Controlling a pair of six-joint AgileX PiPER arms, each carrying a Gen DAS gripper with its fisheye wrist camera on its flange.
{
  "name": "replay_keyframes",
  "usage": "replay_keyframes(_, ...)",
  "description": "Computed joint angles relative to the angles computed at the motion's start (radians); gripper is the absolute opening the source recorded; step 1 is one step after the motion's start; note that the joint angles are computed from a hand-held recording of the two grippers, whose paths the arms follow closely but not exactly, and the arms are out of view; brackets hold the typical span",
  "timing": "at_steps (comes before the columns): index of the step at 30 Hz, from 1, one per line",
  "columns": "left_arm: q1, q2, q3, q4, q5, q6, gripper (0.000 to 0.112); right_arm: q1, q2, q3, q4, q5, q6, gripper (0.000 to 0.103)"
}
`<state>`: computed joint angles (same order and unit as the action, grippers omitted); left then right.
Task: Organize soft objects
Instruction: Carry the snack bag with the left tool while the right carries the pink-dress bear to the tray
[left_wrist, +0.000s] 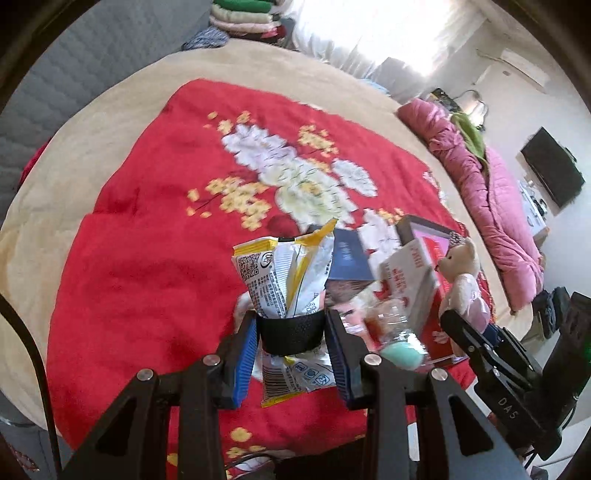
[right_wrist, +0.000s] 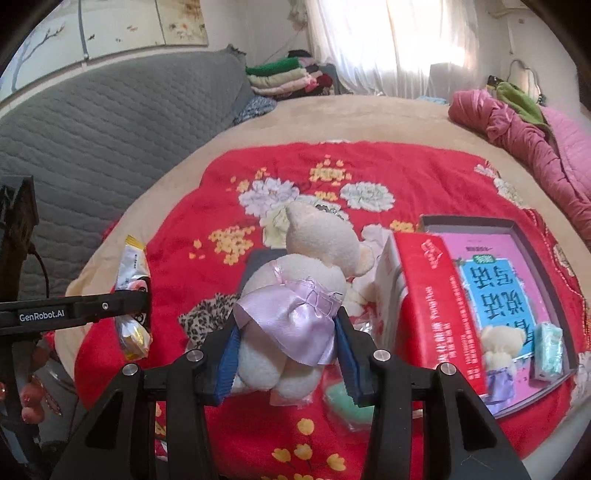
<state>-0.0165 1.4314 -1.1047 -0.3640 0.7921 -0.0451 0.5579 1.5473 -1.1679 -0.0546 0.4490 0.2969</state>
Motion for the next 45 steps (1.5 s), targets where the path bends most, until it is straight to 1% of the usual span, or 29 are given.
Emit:
replay_keyframes(8, -0.136, 0.026, -0.113, 0.073, 0.016, -0.105, 0.037, -0.089, -0.102, 0.049, 0.074, -0.014, -0.067, 0.048)
replay_keyframes(13, -0.239, 0.081, -0.231, 0.13, 0.035, -0.18, 0.037, -0.16, -0.169, 0.078, 0.114, -0.01, -0.107, 0.048)
replay_keyframes(17, -0.313, 0.136, -0.337, 0.163, 0.058, -0.224, 0.037, -0.251, -0.223, 0.097, 0.193, 0.002, -0.19, 0.048)
replay_keyframes(19, -0.348, 0.167, -0.389, 0.18, 0.07, -0.242, 0.037, -0.317, -0.253, 0.107, 0.251, 0.014, -0.253, 0.048)
replay_keyframes(26, -0.46, 0.302, -0.586, 0.218, 0.122, -0.279, 0.037, -0.519, -0.308, 0.137, 0.344, 0.037, -0.394, 0.048)
replay_keyframes(29, -0.497, 0.37, -0.678, 0.22, 0.152, -0.28, 0.037, -0.616, -0.323, 0.158, 0.457, 0.05, -0.507, 0.048)
replay_keyframes(32, -0.532, 0.437, -0.767, 0.225, 0.18, -0.285, 0.037, -0.673, -0.322, 0.166, 0.499, 0.059, -0.562, 0.048)
replay_keyframes(35, -0.556, 0.501, -0.851, 0.224, 0.209, -0.281, 0.037, -0.711, -0.316, 0.178, 0.542, 0.062, -0.613, 0.048)
replay_keyframes(37, -0.573, 0.552, -0.921, 0.225, 0.241, -0.281, 0.037, -0.736, -0.312, 0.187, 0.578, 0.066, -0.653, 0.048)
replay_keyframes(41, -0.594, 0.652, -1.051, 0.206, 0.295, -0.274, 0.037, -0.757, -0.296, 0.196, 0.602, 0.064, -0.684, 0.048)
replay_keyframes(45, -0.62, 0.789, -1.25, 0.209, 0.391, -0.28, 0.037, -0.786, -0.269, 0.198, 0.64, 0.065, -0.732, 0.048)
